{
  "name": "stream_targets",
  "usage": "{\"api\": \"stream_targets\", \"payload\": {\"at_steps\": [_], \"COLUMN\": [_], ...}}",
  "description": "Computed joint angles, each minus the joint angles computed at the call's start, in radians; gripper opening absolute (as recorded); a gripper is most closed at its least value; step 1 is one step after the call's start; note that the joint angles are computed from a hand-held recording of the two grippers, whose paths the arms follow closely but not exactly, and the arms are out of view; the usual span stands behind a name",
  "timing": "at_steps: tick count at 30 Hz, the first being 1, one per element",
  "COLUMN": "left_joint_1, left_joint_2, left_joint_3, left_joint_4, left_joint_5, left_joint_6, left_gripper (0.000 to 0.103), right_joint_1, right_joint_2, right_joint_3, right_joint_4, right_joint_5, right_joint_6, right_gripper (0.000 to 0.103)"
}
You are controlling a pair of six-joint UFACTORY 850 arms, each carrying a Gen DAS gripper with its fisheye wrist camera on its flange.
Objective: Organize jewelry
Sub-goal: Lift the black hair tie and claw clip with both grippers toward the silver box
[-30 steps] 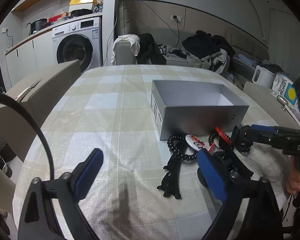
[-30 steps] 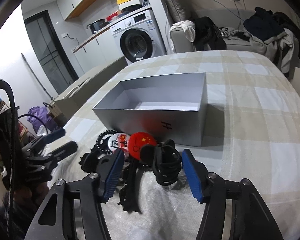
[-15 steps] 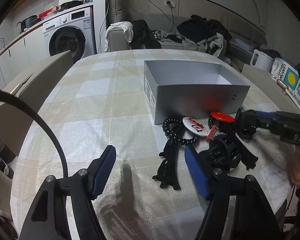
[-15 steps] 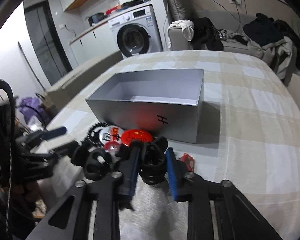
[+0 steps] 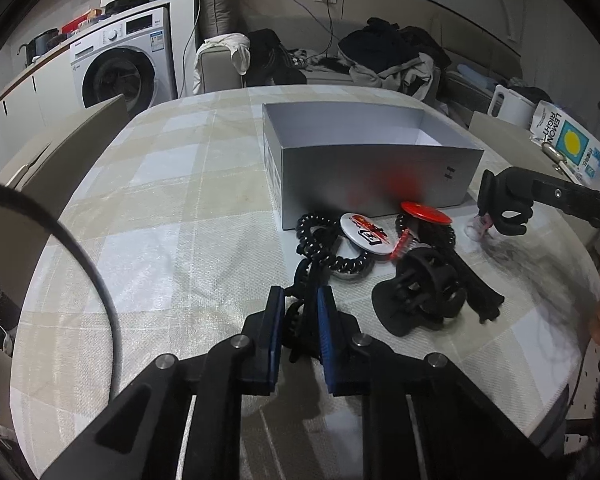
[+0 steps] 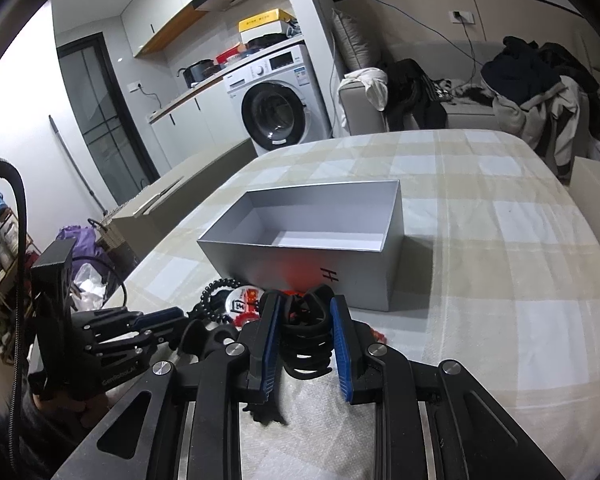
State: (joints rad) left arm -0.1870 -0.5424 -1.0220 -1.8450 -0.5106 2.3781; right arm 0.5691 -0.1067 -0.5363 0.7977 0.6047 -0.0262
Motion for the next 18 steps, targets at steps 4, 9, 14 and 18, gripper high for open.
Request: {"api": "stream_targets", "payload": {"at_steps": [4, 9, 14, 18], "left_joint_1": [0.020, 0.041, 0.056, 0.055], "left_joint_2": [0.017, 0.042, 0.058, 0.062], "left_joint_3": [0.018, 0.043, 0.059, 0.058], "left_joint_4": [-0.040, -0.116, -0.181, -0.191], "left_joint_5": [-0.031, -0.070, -0.119, -0.149], "left_joint_6": [0.028, 0.077, 0.107, 0.108], "left_gripper": [0.011, 0.011, 0.011, 0.011], "right_joint_1": [0.009, 0.022, 0.028, 0.033], "right_joint_2": [0.004, 0.011, 0.020, 0.031], "right_joint_3": [0.002, 0.002, 0.002, 0.008], "right_joint_4": [0.001, 0.022, 0.048, 0.065], "right_joint_5": [0.014, 0.035, 0.041, 0.052], "right_joint_6": [-0.002, -0.022, -0.040, -0.055], "right_gripper": [0.023, 0.023, 0.023, 0.023]}}
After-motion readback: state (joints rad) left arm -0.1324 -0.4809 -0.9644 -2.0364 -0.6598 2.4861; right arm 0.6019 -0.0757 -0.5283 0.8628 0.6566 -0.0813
